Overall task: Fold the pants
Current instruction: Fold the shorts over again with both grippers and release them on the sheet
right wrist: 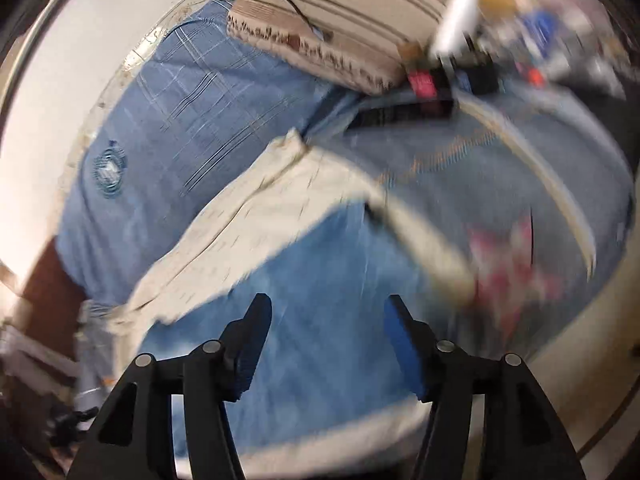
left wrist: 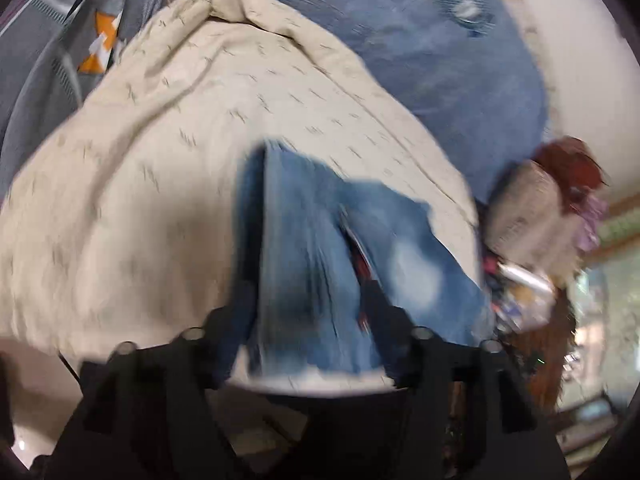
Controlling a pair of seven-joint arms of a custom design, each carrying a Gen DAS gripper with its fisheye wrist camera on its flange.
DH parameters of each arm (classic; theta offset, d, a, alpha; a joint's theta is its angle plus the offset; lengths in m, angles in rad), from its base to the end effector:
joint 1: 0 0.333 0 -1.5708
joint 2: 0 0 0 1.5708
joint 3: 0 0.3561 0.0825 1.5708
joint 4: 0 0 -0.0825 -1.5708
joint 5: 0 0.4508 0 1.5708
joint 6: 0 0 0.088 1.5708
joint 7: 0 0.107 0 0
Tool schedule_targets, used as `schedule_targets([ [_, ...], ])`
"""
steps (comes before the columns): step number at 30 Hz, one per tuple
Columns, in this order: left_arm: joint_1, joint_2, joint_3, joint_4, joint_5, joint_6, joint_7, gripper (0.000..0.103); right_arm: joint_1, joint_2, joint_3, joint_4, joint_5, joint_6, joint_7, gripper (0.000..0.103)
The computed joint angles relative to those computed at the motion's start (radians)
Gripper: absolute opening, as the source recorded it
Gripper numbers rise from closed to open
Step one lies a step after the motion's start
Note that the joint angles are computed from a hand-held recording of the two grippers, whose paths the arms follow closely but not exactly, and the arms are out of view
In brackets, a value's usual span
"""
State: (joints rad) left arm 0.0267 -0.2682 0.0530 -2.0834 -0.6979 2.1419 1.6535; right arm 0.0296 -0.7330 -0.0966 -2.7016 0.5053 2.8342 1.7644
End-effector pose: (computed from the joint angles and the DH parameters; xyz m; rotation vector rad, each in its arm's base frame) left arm 0.5629 0.0204 0.6059 2.2255 -1.6609 1.0165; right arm 0.4051 -0.0557 0.5430 -0.9613 2.0165 -0.2762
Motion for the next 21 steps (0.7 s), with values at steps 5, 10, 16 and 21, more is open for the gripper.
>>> schedule_targets([
  [5, -0.031, -0.055, 0.014, -0.103, -0.085, -0.038, 0.032, 0.071, 0.159, -0.047, -0.074, -0.065, 0.148, -0.009, -0.02, 0.061],
  [10, -0.031, 0.007, -0.001, -0.098, -0.124, -0.077, -0.024, 0.071, 0.355, 0.013, -0.184, -0.037, 0.355, 0.013, -0.141, 0.061],
  [16, -0.015, 0.069, -0.038, -0.025, -0.027, -0.055, -0.075, 0.032, 0.366, 0.12, -0.115, 0.018, 0.457, 0.092, -0.219, 0.021],
  [21, -0.003, 0.051, -0.06, -0.009, 0.025, -0.019, -0.063, 0.022, 0.361, 0.078, -0.08, 0.012, 0.47, 0.145, -0.279, 0.004],
])
